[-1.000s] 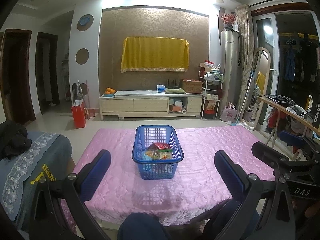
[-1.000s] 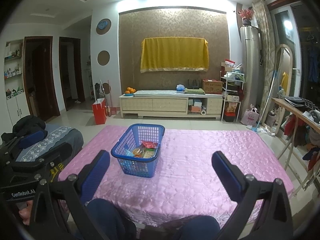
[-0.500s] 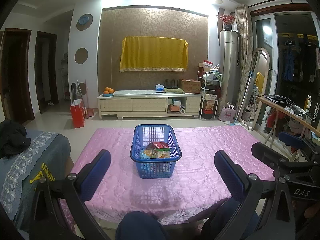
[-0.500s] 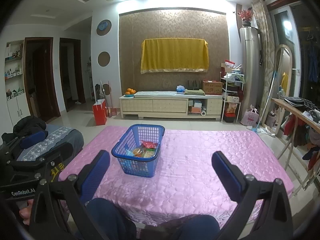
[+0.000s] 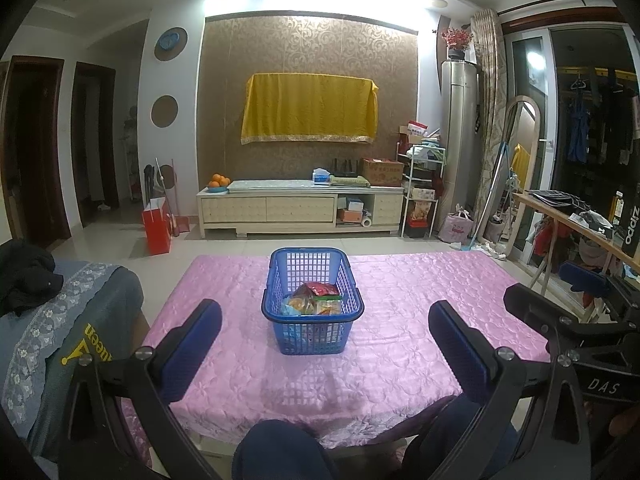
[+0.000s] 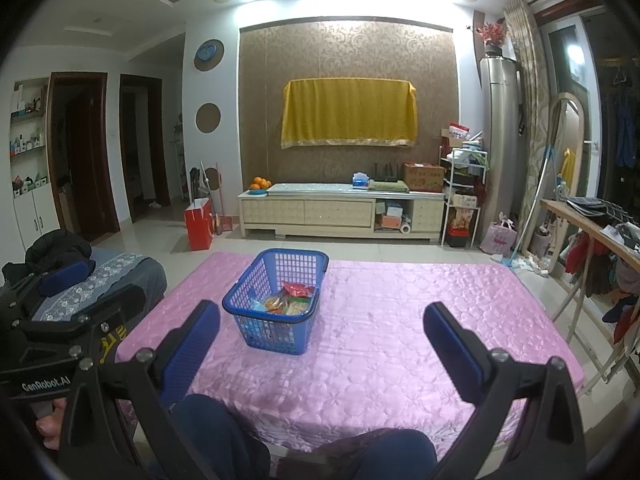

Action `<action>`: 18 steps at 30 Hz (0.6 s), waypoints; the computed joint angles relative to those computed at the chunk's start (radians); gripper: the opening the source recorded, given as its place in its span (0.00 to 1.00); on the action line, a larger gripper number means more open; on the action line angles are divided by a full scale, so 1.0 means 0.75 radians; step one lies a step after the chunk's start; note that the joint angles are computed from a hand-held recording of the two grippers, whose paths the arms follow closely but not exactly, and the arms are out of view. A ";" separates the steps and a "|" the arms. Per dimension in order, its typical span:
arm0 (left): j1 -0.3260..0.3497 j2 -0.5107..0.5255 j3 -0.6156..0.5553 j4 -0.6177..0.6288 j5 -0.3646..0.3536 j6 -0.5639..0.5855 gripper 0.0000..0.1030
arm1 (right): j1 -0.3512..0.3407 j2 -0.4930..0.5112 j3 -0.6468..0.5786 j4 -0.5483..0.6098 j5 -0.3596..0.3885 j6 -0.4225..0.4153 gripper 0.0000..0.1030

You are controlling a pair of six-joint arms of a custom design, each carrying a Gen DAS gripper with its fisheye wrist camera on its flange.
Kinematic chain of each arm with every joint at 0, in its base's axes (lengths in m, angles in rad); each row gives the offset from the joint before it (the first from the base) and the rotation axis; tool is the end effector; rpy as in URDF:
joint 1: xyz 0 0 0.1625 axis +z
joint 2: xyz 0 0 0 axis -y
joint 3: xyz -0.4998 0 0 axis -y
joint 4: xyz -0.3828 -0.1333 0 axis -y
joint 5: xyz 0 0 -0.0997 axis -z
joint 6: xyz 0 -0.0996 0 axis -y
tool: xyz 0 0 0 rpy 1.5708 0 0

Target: Organize snacks

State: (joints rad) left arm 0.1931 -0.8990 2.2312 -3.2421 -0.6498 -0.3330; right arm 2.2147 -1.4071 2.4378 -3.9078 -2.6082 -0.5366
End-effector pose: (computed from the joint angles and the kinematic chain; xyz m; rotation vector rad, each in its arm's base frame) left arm -0.4652 -0.3076 0.1581 1.0652 2.2765 -1.2190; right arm 0.2501 -0.2540 0.4103 0.3436 -1.9050 1.4097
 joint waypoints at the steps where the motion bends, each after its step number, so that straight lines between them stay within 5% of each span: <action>1: 0.000 -0.001 0.000 0.001 -0.001 0.001 0.99 | -0.001 0.002 0.001 -0.001 0.000 0.003 1.00; 18: -0.009 -0.013 0.002 0.042 -0.002 -0.037 0.99 | 0.002 -0.001 0.005 0.012 -0.004 0.014 1.00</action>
State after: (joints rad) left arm 0.1866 -0.9090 2.2330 -3.2107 -0.6514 -0.3606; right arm 2.2165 -1.4075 2.4417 -3.8985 -2.6111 -0.5258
